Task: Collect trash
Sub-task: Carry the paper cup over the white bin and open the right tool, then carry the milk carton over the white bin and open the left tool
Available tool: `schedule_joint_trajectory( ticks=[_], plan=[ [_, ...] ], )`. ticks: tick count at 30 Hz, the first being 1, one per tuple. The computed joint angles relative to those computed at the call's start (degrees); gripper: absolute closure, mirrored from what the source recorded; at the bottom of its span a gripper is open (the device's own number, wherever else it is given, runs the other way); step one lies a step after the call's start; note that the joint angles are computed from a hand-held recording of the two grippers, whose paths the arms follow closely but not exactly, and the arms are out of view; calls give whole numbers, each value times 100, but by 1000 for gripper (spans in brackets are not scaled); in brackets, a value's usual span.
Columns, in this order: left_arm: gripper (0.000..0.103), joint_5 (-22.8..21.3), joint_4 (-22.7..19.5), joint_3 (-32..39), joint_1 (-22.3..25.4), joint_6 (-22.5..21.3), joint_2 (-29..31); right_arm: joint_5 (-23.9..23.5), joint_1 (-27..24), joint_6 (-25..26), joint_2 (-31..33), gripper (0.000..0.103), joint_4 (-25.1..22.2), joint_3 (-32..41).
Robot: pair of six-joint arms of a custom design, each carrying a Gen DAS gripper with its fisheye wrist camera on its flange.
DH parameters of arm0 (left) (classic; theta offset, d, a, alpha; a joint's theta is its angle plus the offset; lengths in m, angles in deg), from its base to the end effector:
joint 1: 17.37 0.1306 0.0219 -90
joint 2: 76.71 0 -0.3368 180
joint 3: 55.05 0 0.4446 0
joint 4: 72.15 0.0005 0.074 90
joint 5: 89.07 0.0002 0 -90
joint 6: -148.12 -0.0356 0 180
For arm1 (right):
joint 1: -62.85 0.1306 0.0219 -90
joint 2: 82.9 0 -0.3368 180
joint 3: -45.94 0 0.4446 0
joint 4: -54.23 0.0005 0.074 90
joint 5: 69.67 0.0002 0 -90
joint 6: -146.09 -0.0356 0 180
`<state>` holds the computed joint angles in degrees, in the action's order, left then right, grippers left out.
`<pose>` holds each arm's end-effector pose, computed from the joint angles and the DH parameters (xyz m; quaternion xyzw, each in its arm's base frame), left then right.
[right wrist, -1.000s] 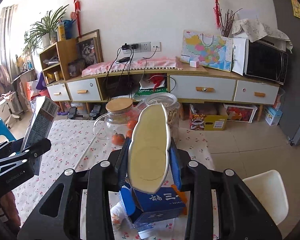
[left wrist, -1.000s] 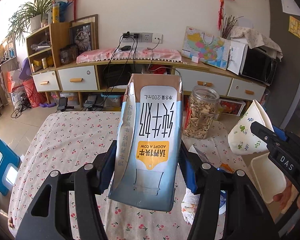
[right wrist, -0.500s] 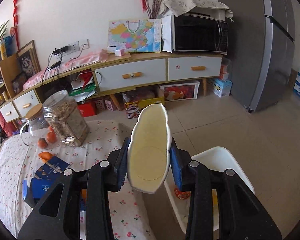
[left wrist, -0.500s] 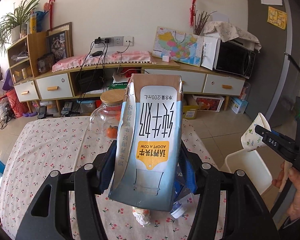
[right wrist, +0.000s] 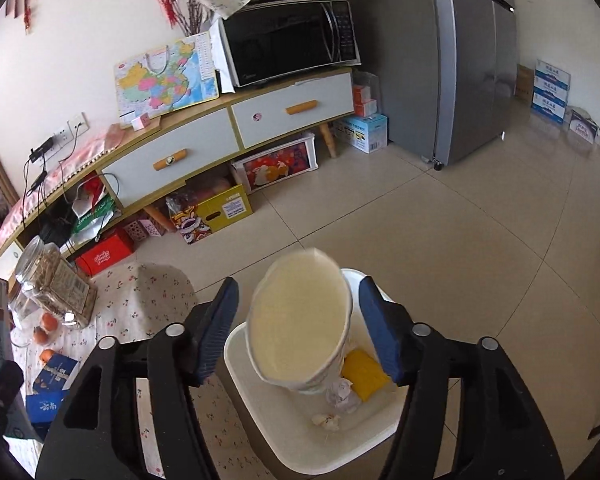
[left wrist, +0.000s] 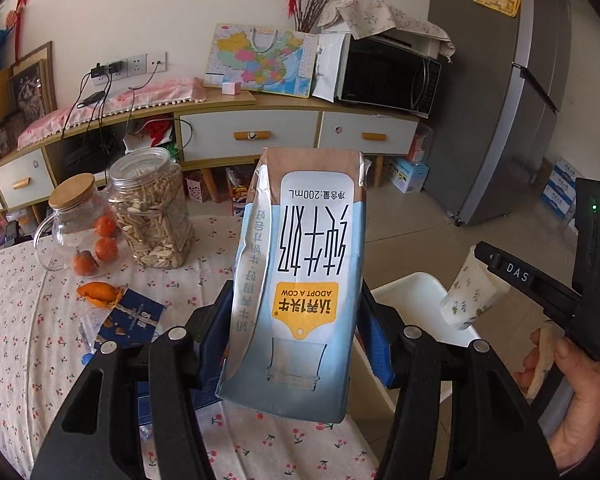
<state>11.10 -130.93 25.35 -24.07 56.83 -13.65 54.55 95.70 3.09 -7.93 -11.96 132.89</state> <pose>0.3720 -0.0505 0.4910 0.0996 0.9032 -0.1000 0.4053 0.3722 0.2159 0.4641 0.2481 0.8797 -0.0050 0.4057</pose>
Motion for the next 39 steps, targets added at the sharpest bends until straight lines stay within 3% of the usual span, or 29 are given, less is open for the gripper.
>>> schedule_joint_trajectory(
  ticks=[6, 19, 22, 24, 25, 31, 39],
  plan=[
    [46, -271, 68, 156, -755, 117, 394, 460, -198, -547, -396, 15, -241, -206],
    [46, -289, -71, 651, -1618, 580, 1308, 649, -619, -1134, -952, 10, -492, -516],
    [43, -137, -184, 769, -1691, 753, 1540, 712, -646, -1135, -947, 8, -520, -497],
    [27, -45, -302, 854, -1708, 896, 1671, 706, -657, -1115, -945, 8, -521, -496],
    [24, 2, -290, 843, -1693, 958, 1668, 691, -664, -1095, -940, 7, -516, -491],
    [18, -208, -271, 647, -1572, 858, 1435, 633, -591, -966, -800, 7, -545, -371],
    [17, -578, -402, 483, -1028, 647, 1056, 719, -143, -445, -321, 7, -544, 25]
  ],
)
